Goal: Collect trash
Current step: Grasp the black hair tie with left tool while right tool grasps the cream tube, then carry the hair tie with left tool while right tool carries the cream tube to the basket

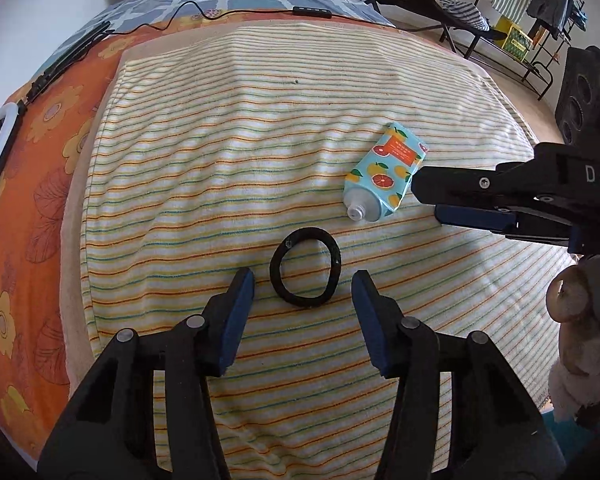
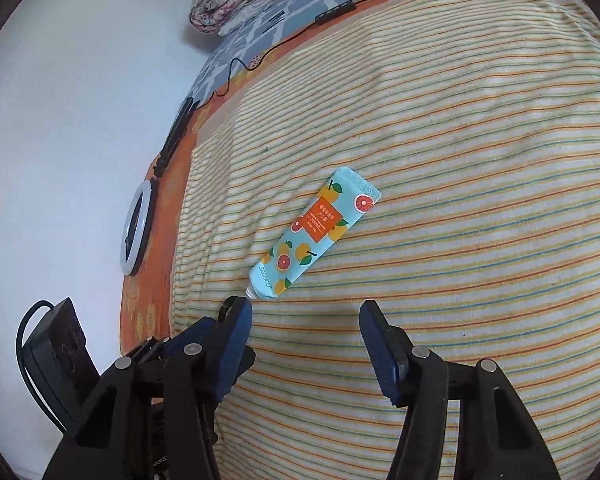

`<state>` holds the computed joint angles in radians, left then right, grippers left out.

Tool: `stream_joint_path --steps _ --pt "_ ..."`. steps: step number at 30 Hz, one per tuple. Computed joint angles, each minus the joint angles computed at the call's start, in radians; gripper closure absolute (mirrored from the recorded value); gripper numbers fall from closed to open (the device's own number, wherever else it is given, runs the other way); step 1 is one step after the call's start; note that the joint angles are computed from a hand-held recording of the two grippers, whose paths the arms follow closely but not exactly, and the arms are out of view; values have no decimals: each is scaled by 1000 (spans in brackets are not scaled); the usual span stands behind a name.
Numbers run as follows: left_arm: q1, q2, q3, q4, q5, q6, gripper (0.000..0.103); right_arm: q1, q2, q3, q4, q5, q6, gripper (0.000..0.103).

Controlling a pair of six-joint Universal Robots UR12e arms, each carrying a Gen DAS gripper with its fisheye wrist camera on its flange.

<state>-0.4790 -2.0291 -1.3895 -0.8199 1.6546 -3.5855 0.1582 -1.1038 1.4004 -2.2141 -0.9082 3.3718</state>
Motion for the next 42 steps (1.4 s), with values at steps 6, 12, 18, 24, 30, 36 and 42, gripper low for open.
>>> stream_joint_path --steps 6,12,18,24,30,36,42 --pt "6 -3 0 11 2 10 72 7 41 -30 -91 4 114 48" --pt "14 4 -13 31 -10 3 85 29 69 -73 -120 -80 143 63" --pt "19 15 -27 39 -21 -10 95 48 85 -127 -59 -157 48 70" --pt "29 47 -65 63 -23 -39 97 90 110 -209 49 -278 -48 38" --pt "44 94 -120 94 -1 -85 97 146 111 -228 76 -521 -261 48" --pt "40 99 -125 97 -4 -65 97 118 96 -218 104 -482 -322 93" --pt "36 67 -83 68 -23 -68 40 93 64 -160 62 -428 -309 99"
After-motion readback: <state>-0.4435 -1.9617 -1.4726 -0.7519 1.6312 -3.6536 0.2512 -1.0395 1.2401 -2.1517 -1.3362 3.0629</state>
